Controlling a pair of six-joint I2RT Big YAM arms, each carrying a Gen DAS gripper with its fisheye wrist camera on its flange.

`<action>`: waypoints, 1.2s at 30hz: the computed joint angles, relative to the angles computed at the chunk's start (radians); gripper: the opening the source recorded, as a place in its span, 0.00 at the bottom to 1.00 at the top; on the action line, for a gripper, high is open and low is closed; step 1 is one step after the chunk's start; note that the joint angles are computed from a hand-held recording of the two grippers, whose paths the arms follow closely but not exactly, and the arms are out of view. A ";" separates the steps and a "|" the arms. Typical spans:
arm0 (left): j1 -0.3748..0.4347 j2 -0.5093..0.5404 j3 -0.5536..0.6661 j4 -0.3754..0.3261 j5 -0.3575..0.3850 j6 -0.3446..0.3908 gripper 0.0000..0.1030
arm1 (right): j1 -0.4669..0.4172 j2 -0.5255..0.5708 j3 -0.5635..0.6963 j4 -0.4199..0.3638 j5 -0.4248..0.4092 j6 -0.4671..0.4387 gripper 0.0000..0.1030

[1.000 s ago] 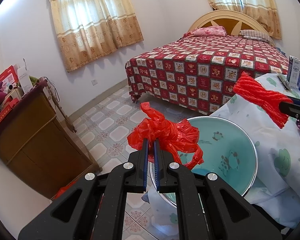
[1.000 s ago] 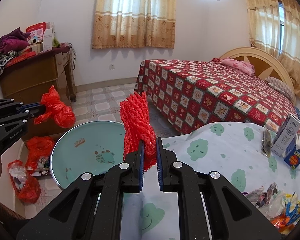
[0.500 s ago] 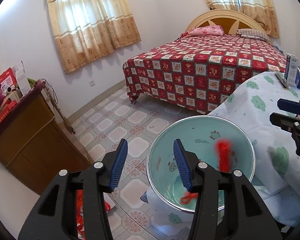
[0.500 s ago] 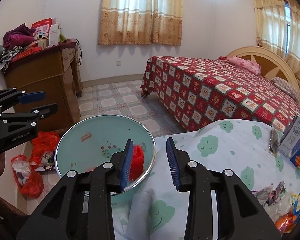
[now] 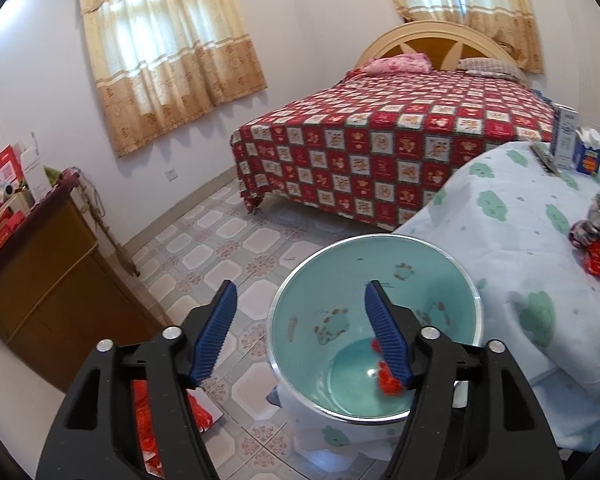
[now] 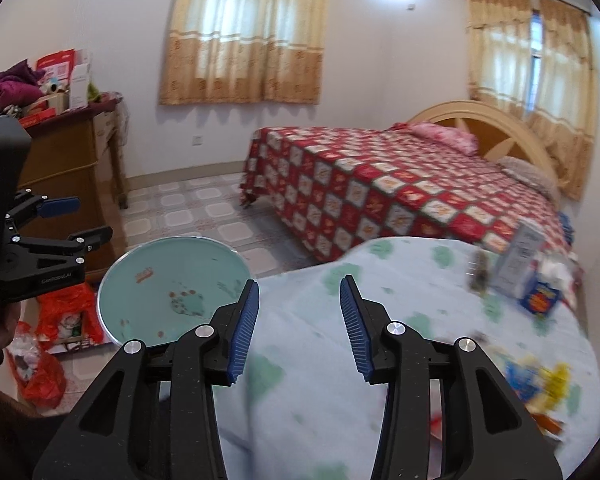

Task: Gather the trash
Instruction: 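Open the left gripper to drop the red bag into the bucket while the right drops the net, then move both grippers back over the trash pile on the table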

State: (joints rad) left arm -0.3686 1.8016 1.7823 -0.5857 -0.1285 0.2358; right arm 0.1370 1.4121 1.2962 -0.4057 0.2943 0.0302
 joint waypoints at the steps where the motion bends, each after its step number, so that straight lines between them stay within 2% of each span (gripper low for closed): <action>1: -0.009 -0.007 -0.013 0.006 0.009 0.008 0.65 | -0.004 -0.026 -0.023 -0.002 0.018 0.008 0.42; 9: -0.098 -0.036 -0.081 0.021 0.041 0.078 0.66 | -0.088 -0.276 -0.256 -0.054 0.159 0.141 0.46; 16: -0.188 -0.022 -0.066 -0.005 0.061 0.075 0.67 | -0.177 -0.426 -0.411 -0.122 0.201 0.242 0.46; 21: -0.256 0.001 -0.022 -0.018 0.072 0.056 0.67 | -0.237 -0.489 -0.483 -0.130 0.197 0.286 0.47; 27: -0.319 0.033 0.034 -0.025 0.094 0.045 0.67 | -0.288 -0.533 -0.548 -0.092 0.195 0.309 0.53; 31: -0.350 0.063 0.082 -0.025 0.108 0.042 0.67 | -0.335 -0.554 -0.579 -0.064 0.202 0.313 0.53; 36: -0.368 0.125 0.170 -0.085 0.128 0.027 0.67 | -0.387 -0.573 -0.604 -0.061 0.175 0.341 0.56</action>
State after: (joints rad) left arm -0.7371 1.9270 1.9523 -0.6705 -0.0008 0.2629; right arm -0.2502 0.8386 0.6918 -0.4669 0.4693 0.3709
